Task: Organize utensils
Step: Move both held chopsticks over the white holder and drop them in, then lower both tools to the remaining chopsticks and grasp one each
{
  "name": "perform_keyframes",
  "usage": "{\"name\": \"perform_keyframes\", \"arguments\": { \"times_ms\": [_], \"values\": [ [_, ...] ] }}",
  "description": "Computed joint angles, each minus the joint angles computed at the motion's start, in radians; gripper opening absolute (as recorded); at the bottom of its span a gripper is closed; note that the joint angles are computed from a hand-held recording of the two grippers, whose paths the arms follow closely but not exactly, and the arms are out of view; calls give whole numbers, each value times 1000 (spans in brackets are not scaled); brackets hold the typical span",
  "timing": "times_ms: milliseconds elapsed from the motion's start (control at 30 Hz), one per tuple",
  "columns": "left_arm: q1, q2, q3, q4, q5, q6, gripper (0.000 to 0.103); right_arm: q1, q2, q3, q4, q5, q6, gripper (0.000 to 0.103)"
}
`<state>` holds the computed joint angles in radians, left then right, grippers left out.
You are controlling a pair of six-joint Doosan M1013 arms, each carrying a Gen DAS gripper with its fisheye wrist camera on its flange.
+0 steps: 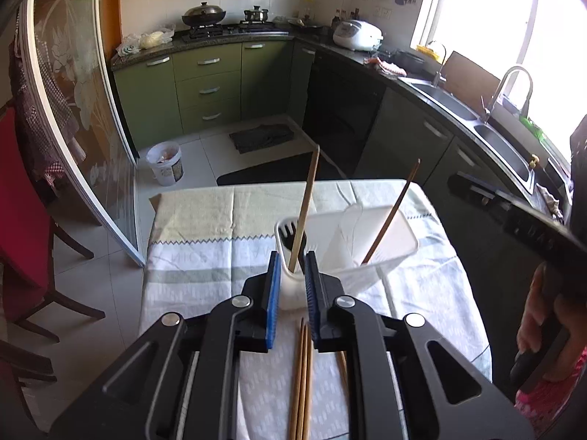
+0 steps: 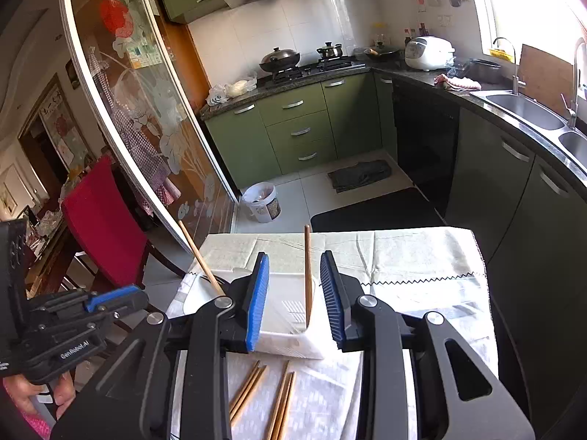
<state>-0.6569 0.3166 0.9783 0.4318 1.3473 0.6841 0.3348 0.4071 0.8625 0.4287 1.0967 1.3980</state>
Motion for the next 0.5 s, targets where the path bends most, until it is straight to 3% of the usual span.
{"name": "perform_keyframes", "arguments": {
  "times_ms": [100,367,500],
  "values": [
    [-8,-5,45,-70,37,39,13,-17,-37,57,5,-1,-28,38],
    [1,28,146,-270,92,123,13,-70,-120,226,19,30,-99,38],
    [4,50,146,-281,113,136,13,-95,-144,281,26,35,-118,38]
  ]
}}
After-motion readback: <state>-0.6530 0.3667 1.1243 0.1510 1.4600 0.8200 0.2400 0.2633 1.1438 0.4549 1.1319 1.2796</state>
